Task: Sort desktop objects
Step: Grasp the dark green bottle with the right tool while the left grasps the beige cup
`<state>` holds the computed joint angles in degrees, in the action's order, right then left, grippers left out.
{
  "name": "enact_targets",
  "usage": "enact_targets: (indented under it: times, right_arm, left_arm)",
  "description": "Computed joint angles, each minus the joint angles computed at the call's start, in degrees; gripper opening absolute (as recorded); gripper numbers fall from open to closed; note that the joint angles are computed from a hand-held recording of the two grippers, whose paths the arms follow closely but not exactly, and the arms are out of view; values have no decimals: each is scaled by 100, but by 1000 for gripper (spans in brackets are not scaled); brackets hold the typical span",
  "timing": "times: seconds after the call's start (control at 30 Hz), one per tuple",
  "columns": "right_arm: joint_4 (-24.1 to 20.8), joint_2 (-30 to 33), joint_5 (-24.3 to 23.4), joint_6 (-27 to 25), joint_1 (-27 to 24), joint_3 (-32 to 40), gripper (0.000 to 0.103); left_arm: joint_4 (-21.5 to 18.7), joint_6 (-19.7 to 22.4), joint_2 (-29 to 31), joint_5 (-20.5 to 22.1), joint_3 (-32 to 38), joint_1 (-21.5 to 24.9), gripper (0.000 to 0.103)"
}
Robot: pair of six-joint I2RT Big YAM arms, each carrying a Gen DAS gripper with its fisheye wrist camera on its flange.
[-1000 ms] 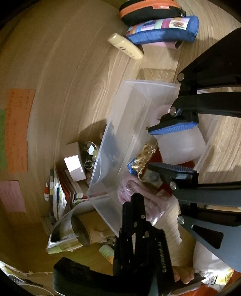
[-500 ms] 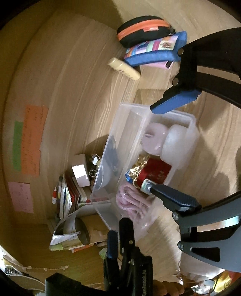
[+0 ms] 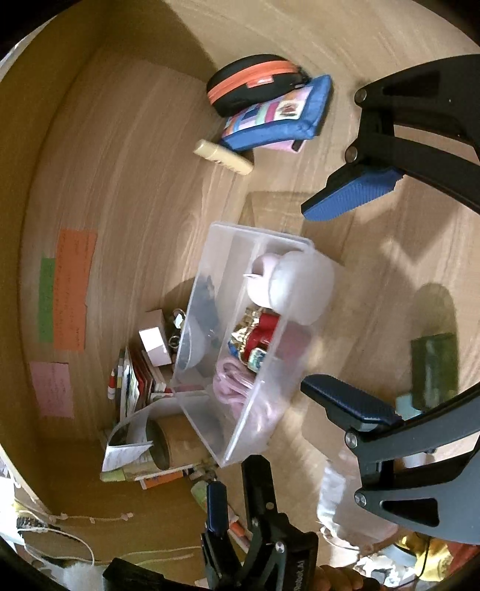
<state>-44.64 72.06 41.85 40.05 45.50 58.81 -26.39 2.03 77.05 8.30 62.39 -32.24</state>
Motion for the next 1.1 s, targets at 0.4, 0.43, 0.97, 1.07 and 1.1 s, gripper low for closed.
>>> enact_targets:
  times: [0.4,0.43,0.97,1.07,1.1]
  right_arm:
    - [-557,-286,25,1423,713,-552,84]
    - [-550,-293,-2,1515,767,-598,84]
    - [707,-143,-1243,819,468,-943,82]
    - [904,-297,-1463,744,328,-1089,71]
    - [995,-349,-1568,713,277,-1147,68]
  left_arm:
    - [-370,280,-67,350,-235,-308,87]
    - [-407,306,-47,343,-243,-336,87]
    - [-1744,306,999,351,620,-518,87]
    - [-1925,137,1215,429,752,-513,87]
    - [-1870,76,1233,421,724,-521,87]
